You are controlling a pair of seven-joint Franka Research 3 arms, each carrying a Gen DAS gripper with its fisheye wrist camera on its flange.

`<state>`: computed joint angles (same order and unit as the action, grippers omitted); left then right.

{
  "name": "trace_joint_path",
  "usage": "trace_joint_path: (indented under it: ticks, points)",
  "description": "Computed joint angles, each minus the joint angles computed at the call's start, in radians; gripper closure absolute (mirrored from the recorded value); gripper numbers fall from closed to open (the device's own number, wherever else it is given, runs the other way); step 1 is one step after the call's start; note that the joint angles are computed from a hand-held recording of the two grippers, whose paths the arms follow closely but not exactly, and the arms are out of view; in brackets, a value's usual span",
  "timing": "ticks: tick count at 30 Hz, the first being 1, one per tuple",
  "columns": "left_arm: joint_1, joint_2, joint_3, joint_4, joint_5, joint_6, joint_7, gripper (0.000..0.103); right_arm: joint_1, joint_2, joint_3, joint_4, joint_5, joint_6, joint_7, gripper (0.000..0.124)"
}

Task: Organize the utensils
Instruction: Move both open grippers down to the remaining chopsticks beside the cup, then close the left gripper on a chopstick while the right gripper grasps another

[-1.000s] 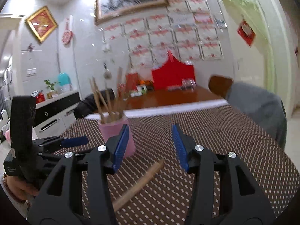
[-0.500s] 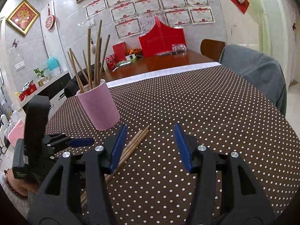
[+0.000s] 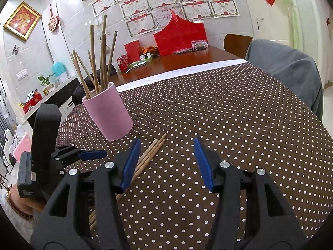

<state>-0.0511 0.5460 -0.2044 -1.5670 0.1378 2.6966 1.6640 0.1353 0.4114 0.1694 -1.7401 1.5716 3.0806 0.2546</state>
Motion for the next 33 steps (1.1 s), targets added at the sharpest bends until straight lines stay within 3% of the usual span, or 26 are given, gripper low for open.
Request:
trace_joint_path:
  ticks: [6,11,13,16,18,22,28,33]
  points:
    - [-0.028,0.017,0.014,0.033,0.033,-0.044,-0.006,0.033,-0.006,0.004,0.004,-0.016,-0.195,-0.005,0.197,0.071]
    - [0.005,0.016,-0.023,0.030,-0.027,-0.067,0.023,0.034,-0.004,0.002,-0.004,-0.033,-0.363,-0.014,0.364,0.071]
    - [0.018,0.014,-0.033,0.024,-0.050,-0.058,0.043,0.041,0.015,0.004,-0.035,-0.038,-0.465,-0.040,0.475,0.071]
    - [0.018,0.013,-0.028,0.024,-0.062,-0.056,0.043,0.057,0.035,0.006,-0.071,-0.038,-0.596,-0.093,0.613,0.071]
    - [0.024,0.016,-0.029,0.032,-0.076,-0.061,0.042,0.074,0.067,0.004,-0.108,-0.046,-0.700,-0.099,0.710,0.071]
    - [0.060,0.016,-0.050,0.030,-0.131,-0.064,0.063,0.092,0.121,0.010,-0.179,-0.035,-0.889,-0.164,0.902,0.071]
    - [0.141,0.004,-0.116,0.002,-0.275,-0.060,0.151,0.097,0.164,0.043,-0.237,0.016,-1.106,-0.290,1.151,0.071]
    - [0.181,-0.045,-0.143,-0.065,-0.371,-0.026,0.243,0.097,0.143,0.065,-0.215,0.061,-1.194,-0.386,1.287,0.071]
